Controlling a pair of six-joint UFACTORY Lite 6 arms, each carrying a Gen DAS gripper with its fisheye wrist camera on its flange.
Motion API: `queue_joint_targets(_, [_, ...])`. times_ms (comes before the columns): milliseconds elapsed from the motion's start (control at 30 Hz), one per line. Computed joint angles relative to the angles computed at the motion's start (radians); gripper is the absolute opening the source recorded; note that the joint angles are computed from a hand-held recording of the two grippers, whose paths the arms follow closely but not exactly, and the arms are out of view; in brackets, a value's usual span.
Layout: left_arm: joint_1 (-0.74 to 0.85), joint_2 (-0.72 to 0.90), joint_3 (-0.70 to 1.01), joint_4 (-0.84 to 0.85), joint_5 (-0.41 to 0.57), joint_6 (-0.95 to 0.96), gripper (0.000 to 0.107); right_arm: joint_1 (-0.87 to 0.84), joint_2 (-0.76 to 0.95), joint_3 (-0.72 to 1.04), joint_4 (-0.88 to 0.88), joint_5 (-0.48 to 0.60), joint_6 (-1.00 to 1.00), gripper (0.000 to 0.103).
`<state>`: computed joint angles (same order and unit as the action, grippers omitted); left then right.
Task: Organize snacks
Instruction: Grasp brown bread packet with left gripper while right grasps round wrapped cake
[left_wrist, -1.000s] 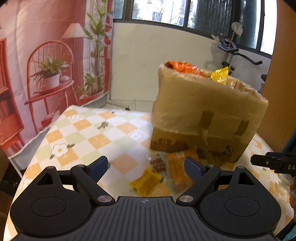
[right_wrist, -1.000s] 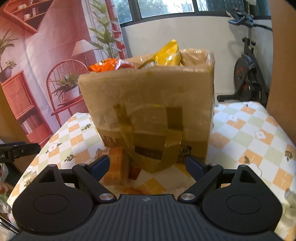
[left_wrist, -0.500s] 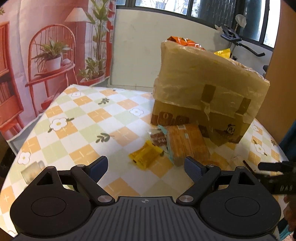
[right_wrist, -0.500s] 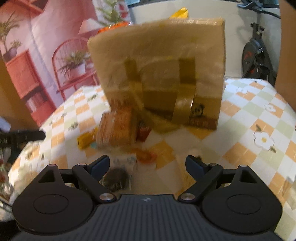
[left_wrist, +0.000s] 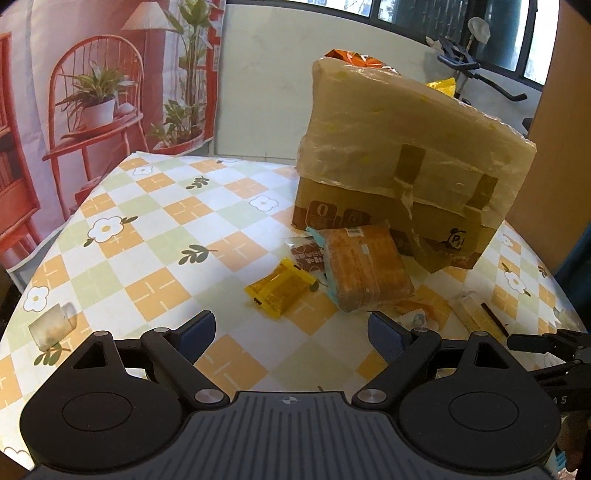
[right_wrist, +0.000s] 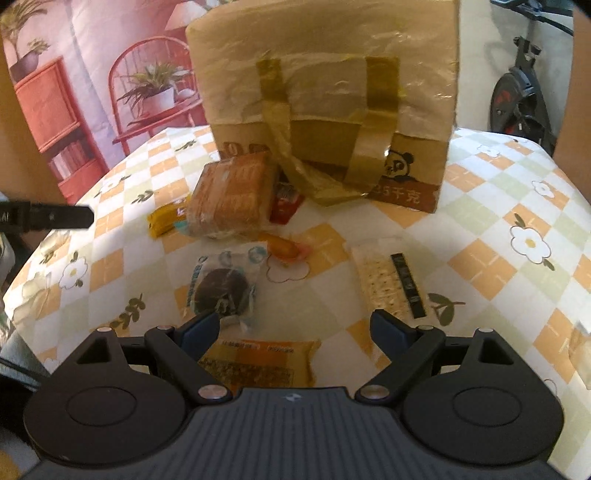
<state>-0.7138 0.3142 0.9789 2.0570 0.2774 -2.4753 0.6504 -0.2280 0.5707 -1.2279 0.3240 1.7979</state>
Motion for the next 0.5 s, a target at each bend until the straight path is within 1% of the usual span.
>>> queue_joint_targets(267, [0.012, 0.021, 0.025, -0.02, -0.007, 0.027, 0.091, -0.022, 0.055, 0.039, -0.043, -0.03, 0.027, 0.089])
queue_joint_targets(500, [0.034, 0.037, 0.037, -0.005, -0.015, 0.012, 0.091, -0.042, 0.189, 0.148, -0.112, -0.087, 0.061, 0.086])
